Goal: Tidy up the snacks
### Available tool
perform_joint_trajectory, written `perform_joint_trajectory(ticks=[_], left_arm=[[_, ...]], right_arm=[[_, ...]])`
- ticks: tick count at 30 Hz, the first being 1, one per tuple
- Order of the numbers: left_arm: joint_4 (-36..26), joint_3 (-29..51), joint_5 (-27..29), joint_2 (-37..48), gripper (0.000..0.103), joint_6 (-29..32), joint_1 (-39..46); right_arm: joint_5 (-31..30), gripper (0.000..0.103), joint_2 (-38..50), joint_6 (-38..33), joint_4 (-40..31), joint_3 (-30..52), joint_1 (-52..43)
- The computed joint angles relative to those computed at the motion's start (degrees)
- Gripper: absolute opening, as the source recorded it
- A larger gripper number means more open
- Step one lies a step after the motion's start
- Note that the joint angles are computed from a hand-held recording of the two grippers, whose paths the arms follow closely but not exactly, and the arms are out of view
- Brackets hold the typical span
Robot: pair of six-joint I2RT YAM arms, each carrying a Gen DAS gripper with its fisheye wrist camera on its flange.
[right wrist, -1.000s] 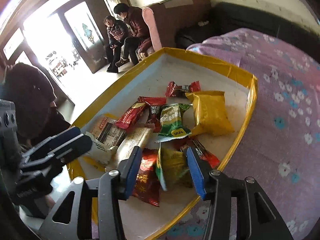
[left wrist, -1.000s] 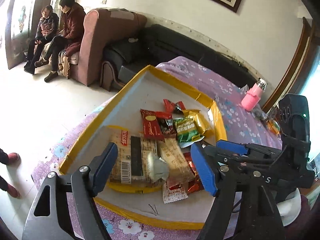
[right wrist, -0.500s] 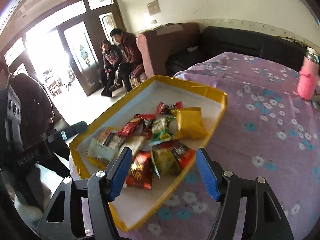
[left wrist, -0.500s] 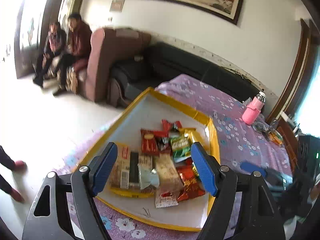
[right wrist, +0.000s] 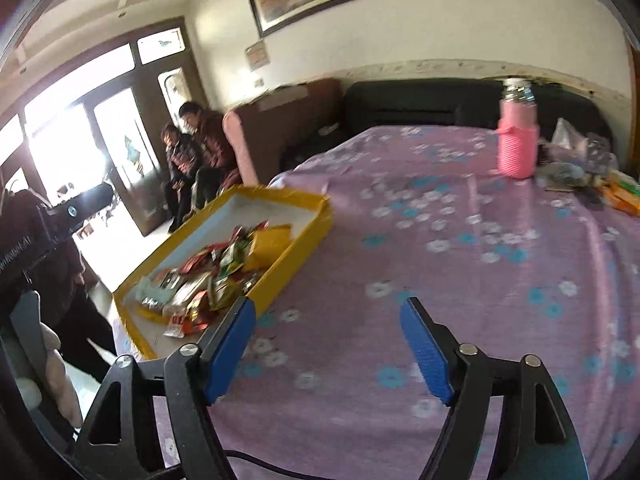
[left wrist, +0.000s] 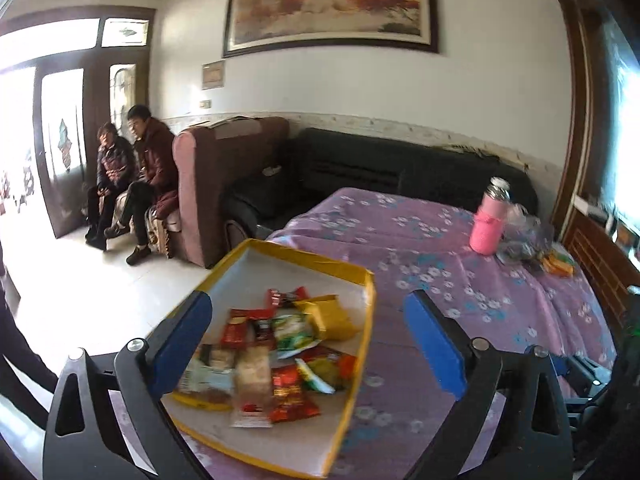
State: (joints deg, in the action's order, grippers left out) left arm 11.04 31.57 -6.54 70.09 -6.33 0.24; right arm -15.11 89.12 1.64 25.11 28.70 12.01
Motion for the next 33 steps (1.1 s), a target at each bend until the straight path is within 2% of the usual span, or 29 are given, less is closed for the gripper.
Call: perform_joint_trajectory(ticks=[8,11,16,21,23,25,27,29,33], left_arm=[[-1.39,3.51,-10.16,1.39,0.098,-4.05,-12.92],[-0.85,2.57,-11.06,1.42,0.103,-4.61,-14.30],[-1.16,2.12,-10.51,3.47,0.103,-5.27,-13.03],[-4.05,2.39,-24.82,1.74,0.103,-7.31,-16.54],[-3.78,1.43,-27.98,0.59,0.103,-6.17,-17.62],[-0.82,-0.91,-26.88,0.46,0.103,-4.13,-17.09],[2.59,-2.86,-23.51,0.84,0.103,-2.97,-15.84],[1.34,-2.12,-19.61,2.22,0.103,-2.65,-14.44],[-1.06,-0.48,-16.36,4.61,0.103,-2.00,-13.78]], right_arm=[[-2.00,0.082,-6.34,-1.15,0.85,-4.76,-7.81],[-2.12,0.083,-6.77,-0.65,1.13,-5.48,-8.88],[0.44,0.084,-3.99,-0.62,1.85,-5.06,-4.41],[4.67,0.084,-1.95,-0.87,4.46,-5.40,2.52],[5.90,0.084,-1.75,-0.82,6.41,-6.03,4.33],[7.08,0.084,-1.17,-0.55,7.67,-6.04,5.91],[7.63,0.084,-0.55,0.08,7.59,-5.53,6.95],[8.23,0.084,0.11,0.21,7.40,-5.06,7.73],[9.73,0.084,1.90,-0.16,6.25,-3.68,9.45]])
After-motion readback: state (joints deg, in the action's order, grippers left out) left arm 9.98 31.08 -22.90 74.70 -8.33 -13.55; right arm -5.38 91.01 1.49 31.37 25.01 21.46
